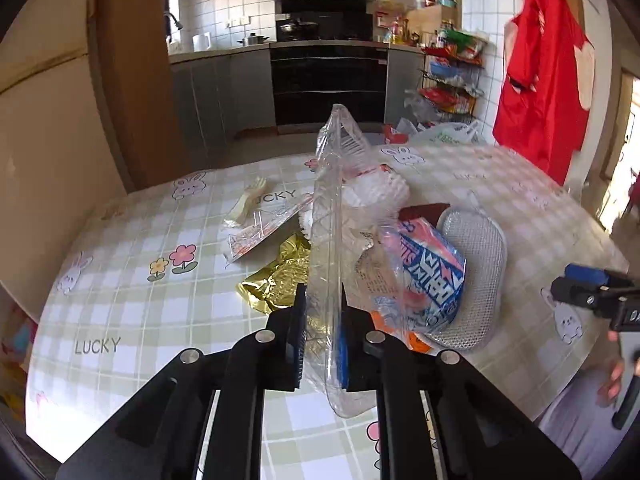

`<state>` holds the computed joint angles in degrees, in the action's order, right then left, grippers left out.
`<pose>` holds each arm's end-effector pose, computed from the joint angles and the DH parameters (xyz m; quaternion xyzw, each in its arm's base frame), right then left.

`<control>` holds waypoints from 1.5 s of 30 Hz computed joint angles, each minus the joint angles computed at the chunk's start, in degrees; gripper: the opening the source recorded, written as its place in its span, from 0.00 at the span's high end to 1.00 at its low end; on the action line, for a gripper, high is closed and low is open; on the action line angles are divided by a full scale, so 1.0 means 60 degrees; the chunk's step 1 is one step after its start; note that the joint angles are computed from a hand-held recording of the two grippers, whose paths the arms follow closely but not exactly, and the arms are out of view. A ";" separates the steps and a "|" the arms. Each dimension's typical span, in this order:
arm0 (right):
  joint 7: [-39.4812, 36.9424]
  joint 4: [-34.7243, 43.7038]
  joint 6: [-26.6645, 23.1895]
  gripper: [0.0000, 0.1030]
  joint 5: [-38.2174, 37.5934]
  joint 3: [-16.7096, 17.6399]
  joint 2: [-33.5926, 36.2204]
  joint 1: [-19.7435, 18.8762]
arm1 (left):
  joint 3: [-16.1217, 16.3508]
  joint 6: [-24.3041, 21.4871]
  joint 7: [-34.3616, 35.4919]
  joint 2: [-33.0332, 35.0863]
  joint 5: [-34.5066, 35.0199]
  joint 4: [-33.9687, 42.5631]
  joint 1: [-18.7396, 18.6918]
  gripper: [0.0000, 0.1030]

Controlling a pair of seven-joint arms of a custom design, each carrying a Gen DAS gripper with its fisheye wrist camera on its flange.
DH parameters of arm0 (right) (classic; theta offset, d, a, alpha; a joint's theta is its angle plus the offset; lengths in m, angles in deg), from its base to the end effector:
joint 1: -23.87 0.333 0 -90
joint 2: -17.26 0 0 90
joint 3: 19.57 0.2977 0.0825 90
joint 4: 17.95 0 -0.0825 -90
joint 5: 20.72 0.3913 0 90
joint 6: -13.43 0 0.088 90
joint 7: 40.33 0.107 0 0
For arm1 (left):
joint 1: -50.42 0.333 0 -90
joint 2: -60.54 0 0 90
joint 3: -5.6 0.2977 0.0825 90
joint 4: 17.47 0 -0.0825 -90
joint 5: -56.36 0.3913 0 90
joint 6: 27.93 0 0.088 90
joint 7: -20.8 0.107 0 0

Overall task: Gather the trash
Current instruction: 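Grasp the clear container with the left gripper while the right gripper grasps the grey sponge pad, then lift both items and release them into the pink bin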

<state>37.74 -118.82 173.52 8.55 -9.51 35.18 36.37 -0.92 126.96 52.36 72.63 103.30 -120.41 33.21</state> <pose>0.6467 0.2311 0.4489 -0.7004 0.5996 -0.0720 0.3805 0.5997 -0.2853 0.4819 -0.6387 0.6466 -0.2969 0.2931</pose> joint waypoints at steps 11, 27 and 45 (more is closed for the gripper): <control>0.0434 0.2409 -0.0761 0.19 0.0361 0.0345 0.2113 -0.0122 | -0.0118 0.0636 -0.2616 -0.1468 0.0899 -0.1701 0.0569 0.88; 0.0137 0.2466 -0.0508 0.73 0.1361 0.1108 0.2308 -0.0565 | -0.1220 0.1801 -0.3428 -0.3282 0.0247 -0.3813 0.1722 0.88; -0.4743 -0.1466 0.2179 0.79 0.5890 0.1665 -0.1917 -0.1002 | -0.2153 0.2326 -0.2071 -0.4414 -0.1243 -0.4930 0.1724 0.88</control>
<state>9.28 -127.61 186.59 43.89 0.48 23.68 30.36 -13.84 140.91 39.94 46.14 95.84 -149.99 43.55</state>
